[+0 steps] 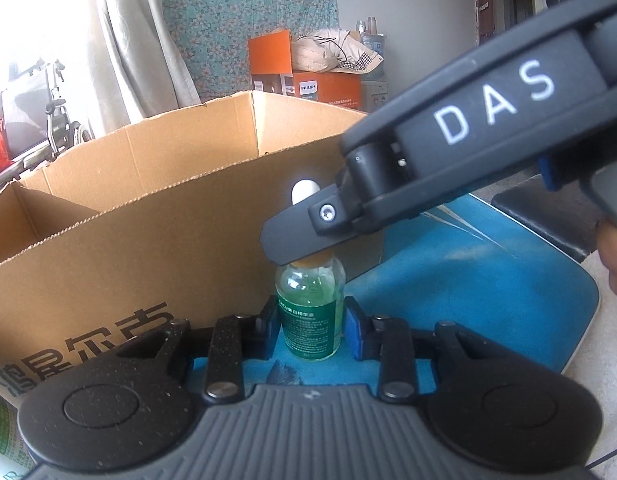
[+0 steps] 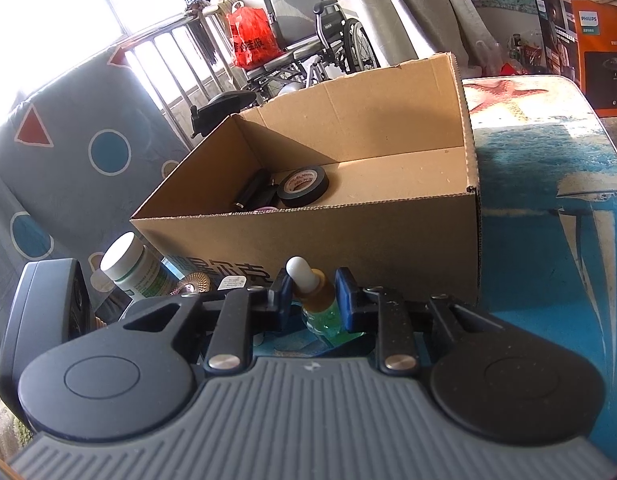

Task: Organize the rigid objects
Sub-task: 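Carry the green dropper bottle over the box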

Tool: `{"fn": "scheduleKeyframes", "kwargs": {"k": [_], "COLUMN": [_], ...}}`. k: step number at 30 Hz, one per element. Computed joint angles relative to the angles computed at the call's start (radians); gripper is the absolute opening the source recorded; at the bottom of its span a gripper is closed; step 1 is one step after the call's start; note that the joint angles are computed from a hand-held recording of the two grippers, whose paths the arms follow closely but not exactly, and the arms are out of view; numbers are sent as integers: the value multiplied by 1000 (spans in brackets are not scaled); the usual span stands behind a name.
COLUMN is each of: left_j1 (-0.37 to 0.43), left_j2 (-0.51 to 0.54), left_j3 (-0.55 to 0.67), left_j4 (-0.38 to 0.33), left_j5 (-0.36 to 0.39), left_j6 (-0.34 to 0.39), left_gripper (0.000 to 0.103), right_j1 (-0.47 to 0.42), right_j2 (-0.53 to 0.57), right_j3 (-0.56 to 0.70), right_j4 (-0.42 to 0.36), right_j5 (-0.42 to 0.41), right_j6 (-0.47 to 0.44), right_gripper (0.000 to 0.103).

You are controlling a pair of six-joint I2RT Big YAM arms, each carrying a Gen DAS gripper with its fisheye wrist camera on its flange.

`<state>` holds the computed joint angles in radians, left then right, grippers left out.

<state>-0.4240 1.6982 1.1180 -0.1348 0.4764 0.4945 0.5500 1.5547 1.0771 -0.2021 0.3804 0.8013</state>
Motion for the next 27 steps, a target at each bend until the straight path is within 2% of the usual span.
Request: {"fn": "scheduleKeyframes", "kwargs": {"k": [7,10,14,17,21,23,27], "left_j1": [35,47,62,64,58,55,47], "left_j2": [-110,-145,-148,-104,21,107,247], "left_j3": [-34,-23,45,151,356,481,686], "left_j4": [-10,-20,-66,-159,-344,-442,-582], "left_j5": [59,72,102,116,137,125,78], "left_j6": [16,4,-42,-76,-120,-137,-154], "left_gripper": [34,34,34,34,34,34,34], "right_j1": [57,68,54,13,-81,-133,-221], "right_j2": [-77,-100,-111,-94,-38,6,111], "right_j3": [25,58,120,197,300,361,476], "right_j4": [-36,-51,-77,-124,-196,-245,-308], "right_j5": [74,91,75,24,-87,-150,-249], "right_j6": [-54,-102,-176,-229,-248,-246,-259], "right_gripper": [22,22,22,22,22,22,22]}}
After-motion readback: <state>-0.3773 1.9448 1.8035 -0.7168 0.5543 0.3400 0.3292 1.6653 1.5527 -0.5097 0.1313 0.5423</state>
